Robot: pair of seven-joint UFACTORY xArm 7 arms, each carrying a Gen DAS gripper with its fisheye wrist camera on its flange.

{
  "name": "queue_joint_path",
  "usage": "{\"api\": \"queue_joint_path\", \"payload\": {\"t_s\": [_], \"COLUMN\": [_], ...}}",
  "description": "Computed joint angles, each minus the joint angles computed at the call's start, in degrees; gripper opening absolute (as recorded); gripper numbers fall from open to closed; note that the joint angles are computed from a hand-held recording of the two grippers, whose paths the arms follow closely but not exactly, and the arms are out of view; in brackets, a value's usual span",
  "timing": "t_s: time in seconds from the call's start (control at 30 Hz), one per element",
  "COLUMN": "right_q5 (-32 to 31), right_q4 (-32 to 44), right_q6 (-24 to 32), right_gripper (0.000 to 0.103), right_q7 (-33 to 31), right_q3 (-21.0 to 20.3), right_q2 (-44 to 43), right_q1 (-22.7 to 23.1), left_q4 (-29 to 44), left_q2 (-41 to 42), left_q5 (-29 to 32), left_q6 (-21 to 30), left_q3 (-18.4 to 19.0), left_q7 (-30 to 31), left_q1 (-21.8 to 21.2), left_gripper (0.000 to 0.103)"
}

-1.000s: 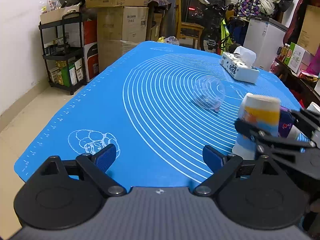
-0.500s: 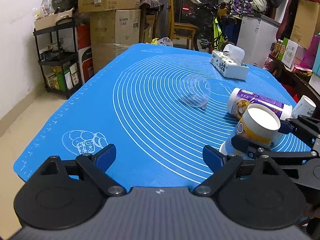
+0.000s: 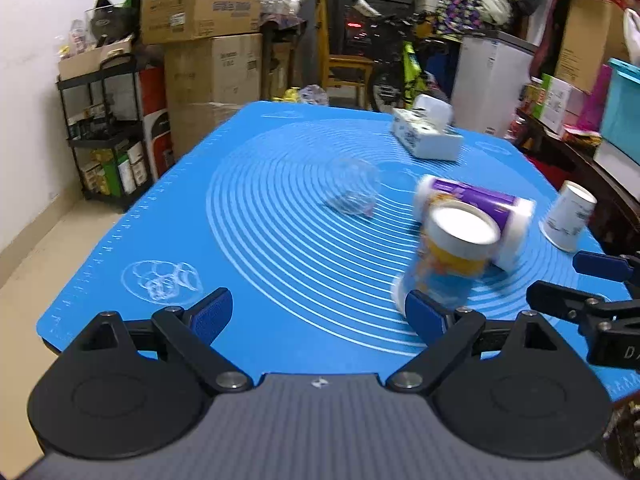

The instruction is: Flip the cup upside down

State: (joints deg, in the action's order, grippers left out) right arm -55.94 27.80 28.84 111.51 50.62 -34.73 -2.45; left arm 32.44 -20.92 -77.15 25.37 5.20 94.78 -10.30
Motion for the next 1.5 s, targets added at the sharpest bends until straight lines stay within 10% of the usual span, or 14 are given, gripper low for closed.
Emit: {"api": "queue_joint_path", "payload": {"t_s": [0.2,0.5,1.5], "right_q5": [9.33,14.98,17.72], "right_q4": [-3.34,-5.05,-7.05], "right_q6": [11.21,18.98,20.15], "right_gripper": [0.087,0.087,0.087], "right_q7": [-2.06,-1.80,-0.88], "right_q3": [-6.62,-10.29,-12.88], "right_q2": [-3.32,-4.92,-5.99], "right_q1": [15.18,24.83,29.03], "left_q4": [-4.74,-9.28,-11.68], "left_q2": [-5.47,-10.46,-13.00], "left_q5": [4.17,8.39,13.70], "left_q6": [0.23,-0.71,-5.81], "left_q3": [-0.62,1.63,6.40], "left_q7": [-1.65,-4.12,-8.94], "left_q1": [-1.60,-5.74,-14.34], "left_gripper": [0.093,0.093,0.093]}}
